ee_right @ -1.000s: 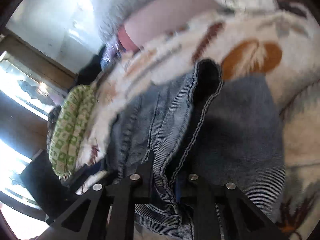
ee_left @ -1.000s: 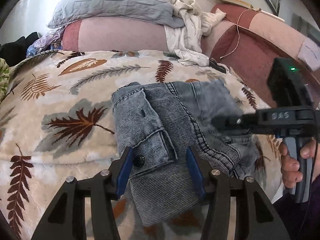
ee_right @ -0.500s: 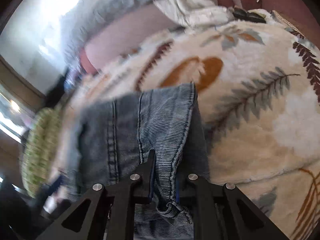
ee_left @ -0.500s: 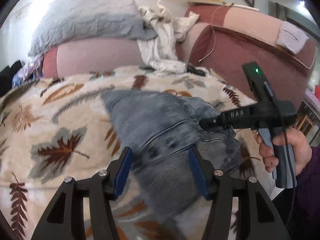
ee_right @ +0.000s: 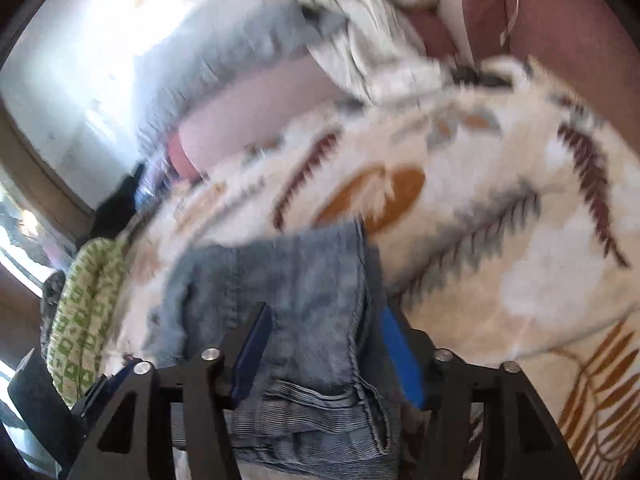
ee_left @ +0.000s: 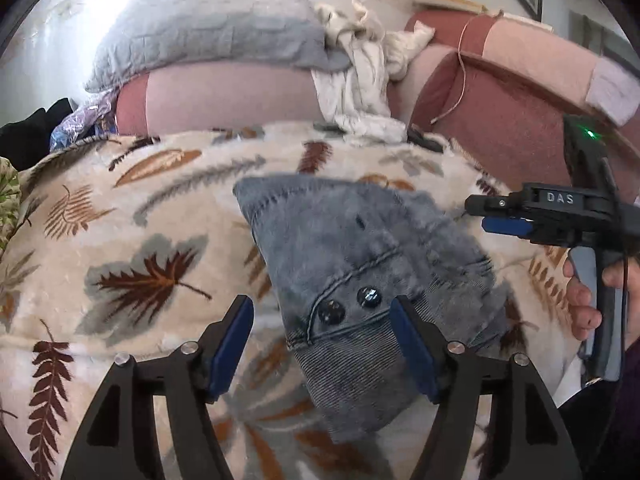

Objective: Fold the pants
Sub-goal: 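Lower the folded jeans onto the blanket and open both grippers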

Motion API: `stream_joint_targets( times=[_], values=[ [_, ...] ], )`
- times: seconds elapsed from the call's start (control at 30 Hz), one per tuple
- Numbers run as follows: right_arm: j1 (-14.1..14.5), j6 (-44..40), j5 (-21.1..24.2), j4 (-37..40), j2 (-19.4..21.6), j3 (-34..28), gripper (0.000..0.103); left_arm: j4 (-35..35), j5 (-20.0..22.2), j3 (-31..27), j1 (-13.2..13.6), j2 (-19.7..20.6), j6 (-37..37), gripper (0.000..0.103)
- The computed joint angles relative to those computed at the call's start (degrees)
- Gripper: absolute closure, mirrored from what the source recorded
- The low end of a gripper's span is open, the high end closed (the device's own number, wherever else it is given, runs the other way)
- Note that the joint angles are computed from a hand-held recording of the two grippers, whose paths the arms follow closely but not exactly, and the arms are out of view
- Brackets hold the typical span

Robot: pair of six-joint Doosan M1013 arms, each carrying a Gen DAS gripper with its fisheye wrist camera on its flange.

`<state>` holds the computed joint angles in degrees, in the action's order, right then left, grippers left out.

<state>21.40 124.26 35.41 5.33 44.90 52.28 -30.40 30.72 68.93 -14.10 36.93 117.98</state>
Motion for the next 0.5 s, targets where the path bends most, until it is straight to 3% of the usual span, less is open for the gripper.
stream_joint_targets(
  times=[0.1,0.2,0.27,0.37,0.5],
  values=[
    [0.8,-2.4,-3.7,0.5,-1.0,1.4,0.041,-1.8,-1.5,0.4,0.1,-0.5,1.4,0.031],
    [2.0,-4.2,-5.0,-1.8,-0.7,0.7,0.041,5.3,-2.4,-0.9,-0.3,0.0,-6.8,0.031],
    [2.6,-3.3,-5.4,-4.9,0.2,-0.8,0.042,6.3,-1.1,-2.8,-0.4,1.0,-9.1,0.031],
    [2.6,-1.7,-3.7,-5.9,2.6,-4.7,0.042,14.0,-2.7,-5.1,-1.5,2.3,-14.2,0.03],
    [1.9,-1.2,-0.5,-2.9,5.8,-9.6,0.042,21.2,1.7,-12.1,-2.3,6.1,-19.7,0.03]
  ],
)
